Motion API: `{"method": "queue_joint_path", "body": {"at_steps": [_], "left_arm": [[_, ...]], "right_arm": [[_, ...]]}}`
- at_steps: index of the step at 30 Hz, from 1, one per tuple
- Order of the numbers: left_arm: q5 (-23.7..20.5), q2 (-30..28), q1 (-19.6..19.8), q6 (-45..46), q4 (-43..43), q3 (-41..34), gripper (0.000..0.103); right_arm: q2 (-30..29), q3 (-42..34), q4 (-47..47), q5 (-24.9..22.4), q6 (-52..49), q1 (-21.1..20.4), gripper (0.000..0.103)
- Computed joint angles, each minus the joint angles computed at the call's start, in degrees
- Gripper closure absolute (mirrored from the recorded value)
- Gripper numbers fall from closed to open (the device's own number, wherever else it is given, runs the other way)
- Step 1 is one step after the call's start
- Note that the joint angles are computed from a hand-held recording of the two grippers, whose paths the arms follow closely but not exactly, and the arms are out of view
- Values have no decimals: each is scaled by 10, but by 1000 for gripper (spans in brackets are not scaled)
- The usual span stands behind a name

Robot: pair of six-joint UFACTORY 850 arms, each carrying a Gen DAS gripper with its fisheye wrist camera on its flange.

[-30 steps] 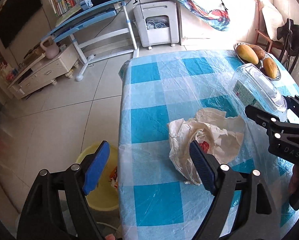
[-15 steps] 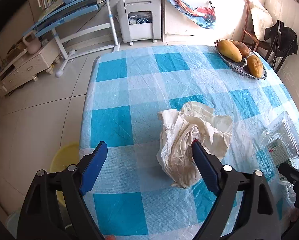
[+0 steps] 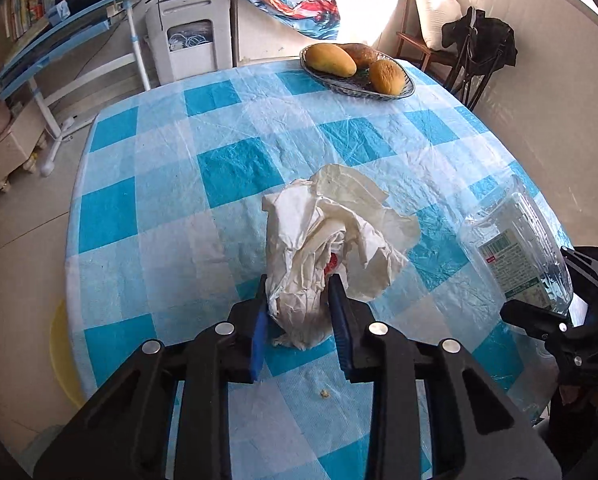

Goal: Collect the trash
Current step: 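Close the left tool on the white plastic bag while the right tool grips the bottle, then lift the bag in the left tool and the bottle in the right tool toward the bucket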

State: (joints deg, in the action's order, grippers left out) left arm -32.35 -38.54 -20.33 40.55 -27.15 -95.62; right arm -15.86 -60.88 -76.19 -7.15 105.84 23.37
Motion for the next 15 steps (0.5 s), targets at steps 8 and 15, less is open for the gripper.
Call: {"method": "queue_joint_path", "body": {"at_steps": [8,15], "left_arm": [[57,96,3,-48,86,134,64],[97,114,3,-35,57,152,39]], "right_arm": [[0,6,-38,-2,47,3,45],[2,9,-28,-23,44,7,42]]}}
